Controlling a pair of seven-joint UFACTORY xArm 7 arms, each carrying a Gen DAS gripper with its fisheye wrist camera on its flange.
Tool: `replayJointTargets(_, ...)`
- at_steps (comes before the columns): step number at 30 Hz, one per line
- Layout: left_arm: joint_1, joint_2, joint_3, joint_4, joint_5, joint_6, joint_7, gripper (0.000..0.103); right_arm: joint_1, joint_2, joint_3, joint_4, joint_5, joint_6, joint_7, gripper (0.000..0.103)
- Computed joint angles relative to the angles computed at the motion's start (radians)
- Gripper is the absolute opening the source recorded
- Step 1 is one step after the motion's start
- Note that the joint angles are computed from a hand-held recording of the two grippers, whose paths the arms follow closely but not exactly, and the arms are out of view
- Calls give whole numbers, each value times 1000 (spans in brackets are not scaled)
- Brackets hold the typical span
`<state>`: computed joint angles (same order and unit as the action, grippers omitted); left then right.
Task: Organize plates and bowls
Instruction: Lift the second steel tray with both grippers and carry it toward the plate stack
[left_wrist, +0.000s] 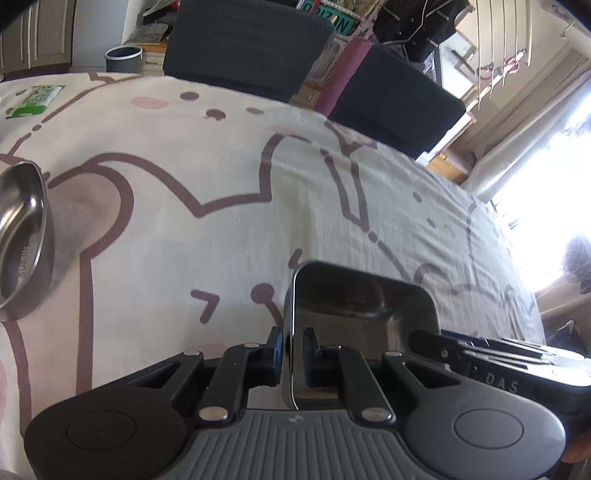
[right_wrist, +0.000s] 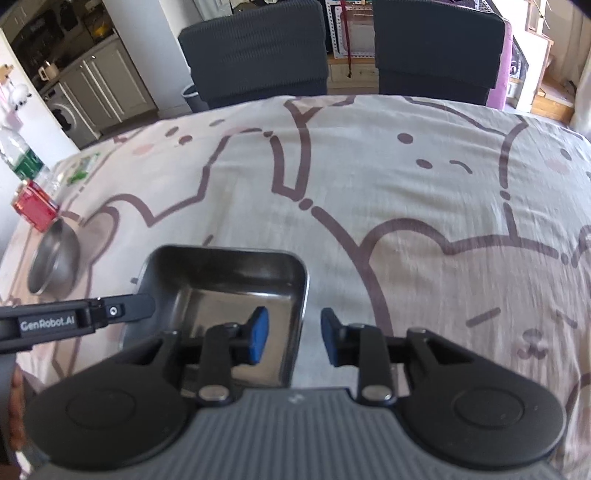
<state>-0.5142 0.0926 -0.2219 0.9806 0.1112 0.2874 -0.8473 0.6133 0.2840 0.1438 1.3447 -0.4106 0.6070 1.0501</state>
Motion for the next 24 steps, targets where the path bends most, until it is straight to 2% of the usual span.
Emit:
replayJointTargets(1,-2,2,0,5,4,10,-1,12,1,9,-1,3,-2,-10,6,37)
replayJointTargets(3,5,0,-8,12,-35,27,31,11,0,22,-1,7,12,-30,14,27)
replayJointTargets(4,8,-4,-9,9,-47,27,42,11,14,31,-9,28,-2,3,29,24)
replayJointTargets(6,1,-18,0,10,-4,49,9,11,29,42,-13,59,-24,54,28,15)
replayJointTargets(8,1,-36,0,6,19,57,-2,11,29,31,-12,47,-28,38,29,11)
replayJointTargets(17,38,-203,-41,-52,226,67,-158,11,52,-67,-8,-9,-147,-6,185,10)
replayJointTargets(24,118,-406,-130,-162,287,50,-255,11,57,-157,44,-46,-249,-15,308,8)
